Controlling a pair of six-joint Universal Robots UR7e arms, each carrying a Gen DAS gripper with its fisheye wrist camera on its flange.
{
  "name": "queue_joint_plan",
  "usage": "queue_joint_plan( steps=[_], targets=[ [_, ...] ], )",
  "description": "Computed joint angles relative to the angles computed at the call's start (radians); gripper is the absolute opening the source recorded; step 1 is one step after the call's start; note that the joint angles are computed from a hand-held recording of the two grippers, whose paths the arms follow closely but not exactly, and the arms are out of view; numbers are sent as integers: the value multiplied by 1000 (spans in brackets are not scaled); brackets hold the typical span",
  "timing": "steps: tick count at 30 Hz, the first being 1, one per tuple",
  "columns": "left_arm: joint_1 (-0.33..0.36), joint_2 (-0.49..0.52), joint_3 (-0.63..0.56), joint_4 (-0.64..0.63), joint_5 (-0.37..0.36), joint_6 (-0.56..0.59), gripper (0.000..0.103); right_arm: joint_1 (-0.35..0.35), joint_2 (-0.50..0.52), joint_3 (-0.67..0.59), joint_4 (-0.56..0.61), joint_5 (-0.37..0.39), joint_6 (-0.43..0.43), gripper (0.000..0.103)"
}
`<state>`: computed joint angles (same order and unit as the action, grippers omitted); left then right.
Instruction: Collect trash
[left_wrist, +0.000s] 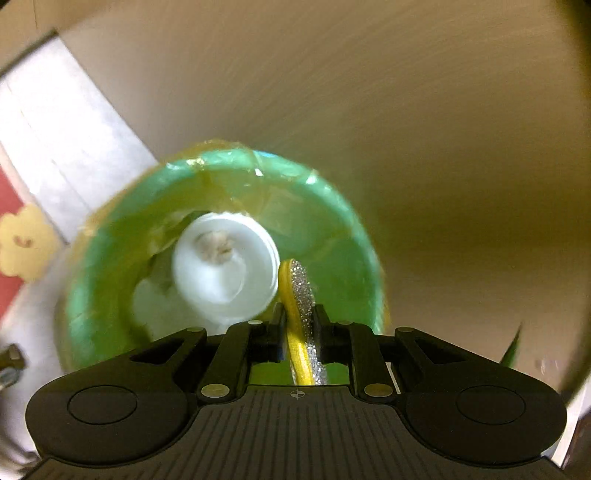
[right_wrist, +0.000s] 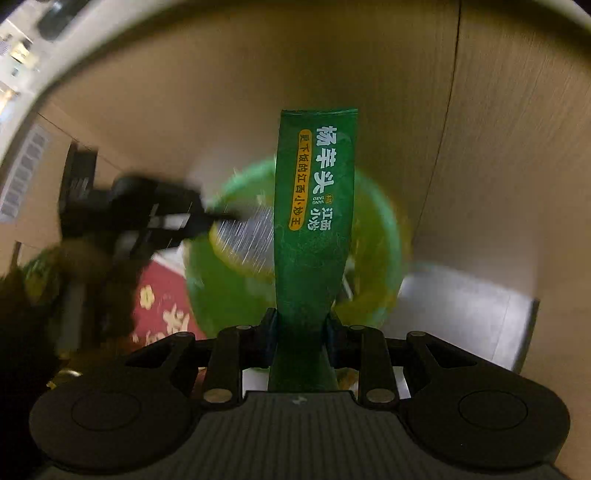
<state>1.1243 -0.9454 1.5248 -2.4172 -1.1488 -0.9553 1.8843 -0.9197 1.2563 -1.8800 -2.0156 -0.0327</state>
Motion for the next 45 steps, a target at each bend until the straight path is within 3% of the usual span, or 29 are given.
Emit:
queue_joint_plan(
  steps=[4,9,12,16,20,26,31,35,37,40,41,45],
  targets=[
    [51,59,3,-45,30,46,21,-31,32,29,11,13,30,25],
    [44,-12,73,-82,55,56,21,-69,113,-48,101,76,84,25],
    [13,-86,121,-76,92,55,21,-90,176,-113,173,131,130,25],
    [-32,-169,163,-52,178,51,21,-100,253,-179,180,137,149,27],
    [-93,-234,184,20,262,68,21,-91,310,-248,167,95,167,56],
    [-211,-270,126,134,296,122,21,-46,235,-253,171,77,184,56],
    [-327,-212,-41,189,341,284,21,24,59,-136,-36,42,107,57],
    [-397,-126,-177,92,376,563,21,111,-62,-11,-347,-107,-30,68],
    [-416,-87,-235,36,350,695,21,151,-86,22,-510,-189,-95,70],
    [-438,-26,-310,-21,326,847,21,198,-84,17,-712,-286,-143,86],
    [-445,-12,-328,-29,326,886,21,208,-78,10,-766,-302,-148,90],
    [-448,17,-330,-118,292,963,17,228,-42,-25,-890,-330,-180,91]
  ],
)
